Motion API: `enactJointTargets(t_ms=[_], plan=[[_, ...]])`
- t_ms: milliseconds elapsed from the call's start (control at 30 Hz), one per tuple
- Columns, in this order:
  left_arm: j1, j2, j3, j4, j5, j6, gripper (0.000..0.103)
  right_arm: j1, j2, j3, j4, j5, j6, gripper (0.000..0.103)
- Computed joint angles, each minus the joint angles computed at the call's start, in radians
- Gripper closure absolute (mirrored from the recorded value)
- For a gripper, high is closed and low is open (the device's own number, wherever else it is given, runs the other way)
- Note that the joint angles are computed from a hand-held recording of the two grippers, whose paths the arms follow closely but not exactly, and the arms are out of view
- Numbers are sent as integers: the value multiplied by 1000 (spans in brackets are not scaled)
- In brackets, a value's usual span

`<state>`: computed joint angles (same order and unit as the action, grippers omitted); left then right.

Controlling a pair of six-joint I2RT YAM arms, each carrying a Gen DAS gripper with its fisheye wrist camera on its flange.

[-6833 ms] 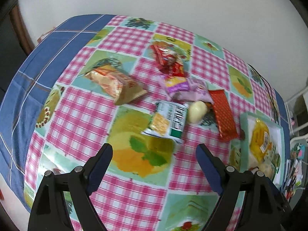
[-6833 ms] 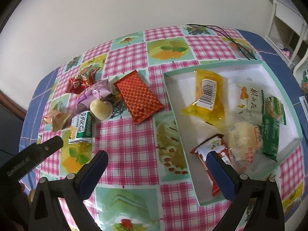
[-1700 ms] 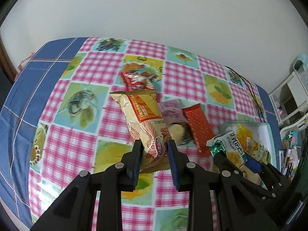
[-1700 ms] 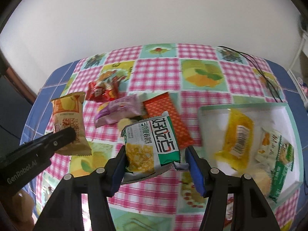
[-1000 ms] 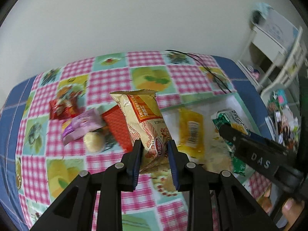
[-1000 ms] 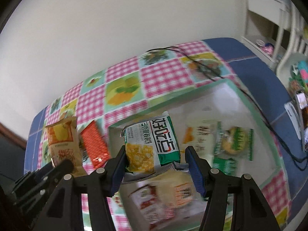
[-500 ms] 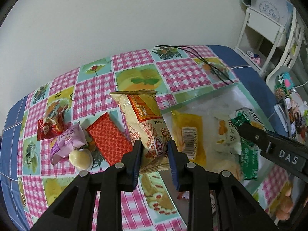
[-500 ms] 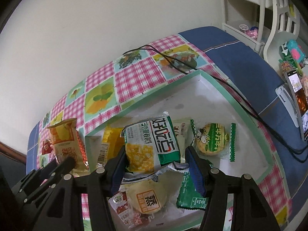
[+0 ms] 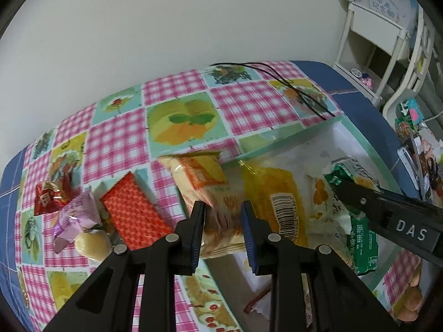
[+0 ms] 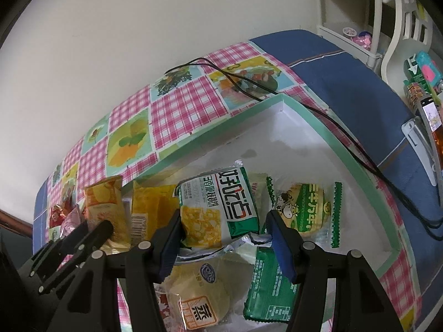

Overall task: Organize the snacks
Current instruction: 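Carry the green-and-white packet in the right gripper while the left carries the chip bag to the tray, then open the right gripper over the tray while the left releases the chip bag into it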

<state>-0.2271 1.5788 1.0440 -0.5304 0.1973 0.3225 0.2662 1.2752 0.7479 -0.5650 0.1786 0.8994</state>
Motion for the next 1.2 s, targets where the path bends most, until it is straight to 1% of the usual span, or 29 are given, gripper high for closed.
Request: enactJointTargets(t_ms=[167, 267, 367, 400, 467, 500, 600, 633, 700, 833, 967, 1200], plan=[[-34, 9, -12, 8, -18, -8, 75, 0, 19, 6, 4, 6, -4, 39], [-31, 5, -5, -6, -7, -14, 75, 2, 19, 10, 0, 12, -4, 39], [-21, -2, 5, -26, 2, -17, 75, 5, 17, 22, -17, 17, 0, 36], [-19, -4, 7, -31, 4, -17, 73, 6, 17, 26, -22, 19, 0, 35], [-11, -11, 16, -48, 10, -18, 64, 13, 19, 40, -41, 24, 1, 34], [-8, -15, 21, -56, 13, -19, 58, 17, 17, 44, -49, 27, 2, 33], [7, -34, 32, -87, 24, -13, 52, 37, 15, 62, -76, 42, 10, 24], [13, -41, 38, -101, 25, -12, 48, 45, 13, 67, -85, 48, 13, 24], [26, -49, 49, -128, 21, -11, 44, 58, 10, 78, -105, 57, 22, 24], [72, -60, 69, -187, 3, -8, 42, 90, -4, 88, -144, 70, 58, 24], [128, -65, 83, -221, 1, 3, 42, 136, -15, 95, -180, 87, 94, 24], [210, -91, 89, -267, 25, 23, 32, 217, 9, 143, -247, 128, 140, 24]])
